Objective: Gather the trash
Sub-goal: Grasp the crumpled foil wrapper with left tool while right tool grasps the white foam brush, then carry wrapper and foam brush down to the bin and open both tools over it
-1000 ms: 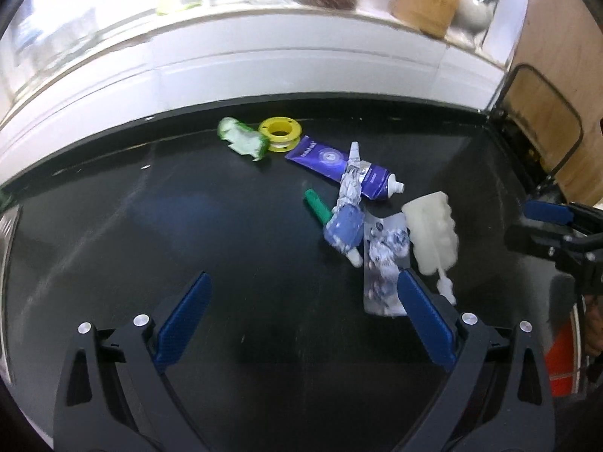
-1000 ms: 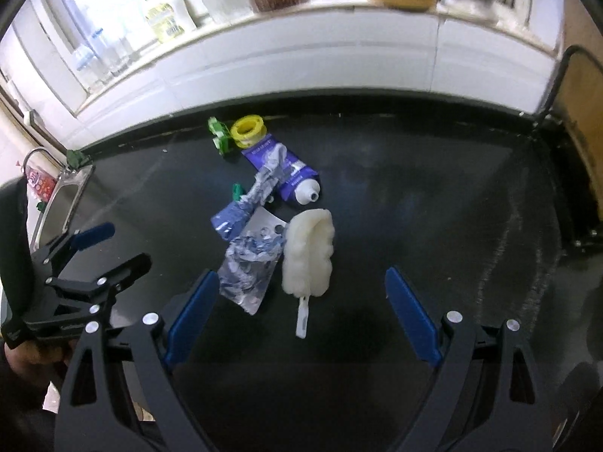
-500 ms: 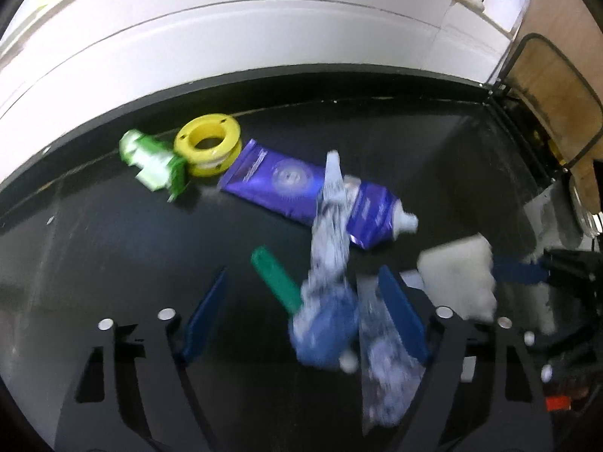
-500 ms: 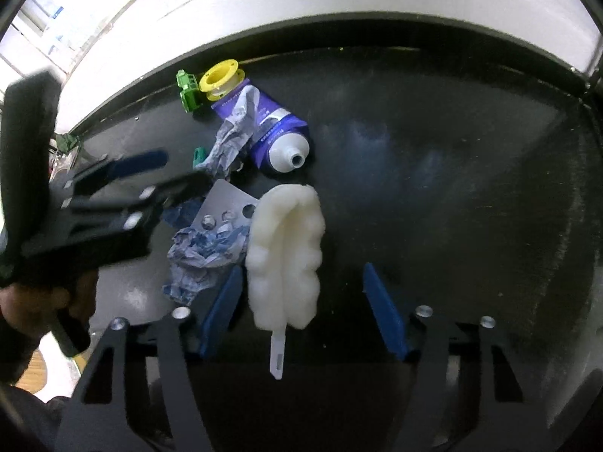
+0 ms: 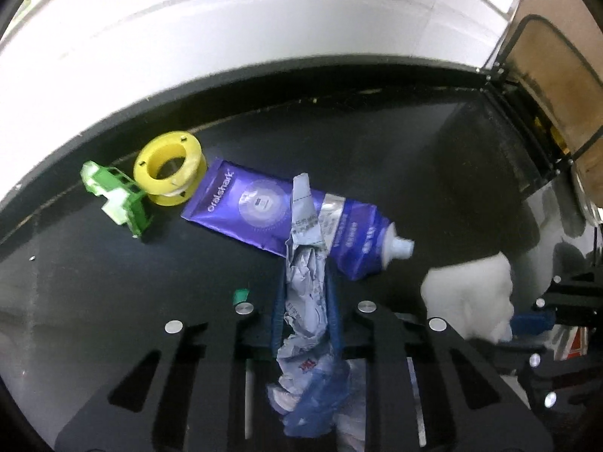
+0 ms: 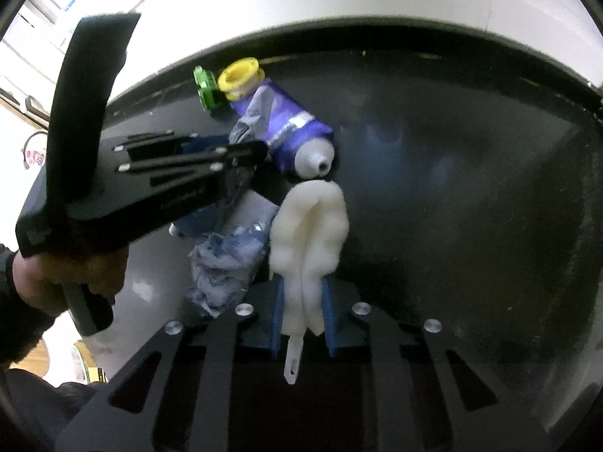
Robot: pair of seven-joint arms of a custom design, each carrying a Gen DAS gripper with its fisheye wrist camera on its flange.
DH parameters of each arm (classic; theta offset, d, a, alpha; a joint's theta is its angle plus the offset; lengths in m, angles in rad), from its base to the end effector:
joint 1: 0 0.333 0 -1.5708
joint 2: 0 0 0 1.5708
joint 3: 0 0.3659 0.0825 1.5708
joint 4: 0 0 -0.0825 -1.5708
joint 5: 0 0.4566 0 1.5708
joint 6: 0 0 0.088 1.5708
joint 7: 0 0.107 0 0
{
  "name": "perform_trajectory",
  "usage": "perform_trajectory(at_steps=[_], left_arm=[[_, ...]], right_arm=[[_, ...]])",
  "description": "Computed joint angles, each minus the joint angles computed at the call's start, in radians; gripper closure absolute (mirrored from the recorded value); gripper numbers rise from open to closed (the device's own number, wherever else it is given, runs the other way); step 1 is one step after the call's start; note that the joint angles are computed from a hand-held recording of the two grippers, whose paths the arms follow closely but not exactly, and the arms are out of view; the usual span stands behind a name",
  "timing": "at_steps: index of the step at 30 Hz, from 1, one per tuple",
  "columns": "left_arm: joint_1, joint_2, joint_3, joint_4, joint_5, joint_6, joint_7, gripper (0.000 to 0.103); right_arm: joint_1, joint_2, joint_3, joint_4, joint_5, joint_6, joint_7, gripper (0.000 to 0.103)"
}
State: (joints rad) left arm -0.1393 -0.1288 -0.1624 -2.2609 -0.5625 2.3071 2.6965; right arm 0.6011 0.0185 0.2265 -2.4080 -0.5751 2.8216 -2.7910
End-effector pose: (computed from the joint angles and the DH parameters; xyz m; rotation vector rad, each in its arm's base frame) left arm 0.5429 -0.1819 0.4446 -0.7402 2.9639 -0.7137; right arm 0.3639 0.4360 0.3369 -1.2664 2.3495 -0.0278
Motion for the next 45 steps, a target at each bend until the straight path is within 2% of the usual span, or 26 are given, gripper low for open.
perform_trajectory(at_steps=[15, 19, 26, 30, 37, 45], left_arm=[[0.057, -0.286, 0.062, -0.095, -0.006, -0.07, -0.075, 0.084], [0.075, -0.336, 0.076, -0.124, -0.005, -0.083, -0.082, 0.084], [0.099, -0.392, 0.098, -0.157, -0.01, -0.081, -0.068, 0.084], [0.117, -0.404, 0.11, -0.16, -0.016, -0.073, -0.065, 0.084], [0.184, -0.398, 0.145, -0.144, -0.005, -0.037, -0.075, 0.084], [0.33, -0.343, 0.198, -0.101, 0.059, 0.018, -0.166, 0.084]], right_arm=[[0.038, -0.177, 0.071, 0.031, -0.031, -0.314, 0.049, 0.085], [0.056, -0.189, 0.086, 0.049, -0.026, -0.373, 0.059, 0.086], [0.079, -0.18, 0.093, 0.081, -0.025, -0.419, 0.048, 0.086], [0.084, -0.157, 0.091, 0.118, -0.038, -0.435, 0.021, 0.086], [0.084, -0.051, 0.073, 0.276, -0.086, -0.462, -0.118, 0.085], [0.122, 0.195, 0.038, 0.607, -0.113, -0.446, -0.39, 0.085]])
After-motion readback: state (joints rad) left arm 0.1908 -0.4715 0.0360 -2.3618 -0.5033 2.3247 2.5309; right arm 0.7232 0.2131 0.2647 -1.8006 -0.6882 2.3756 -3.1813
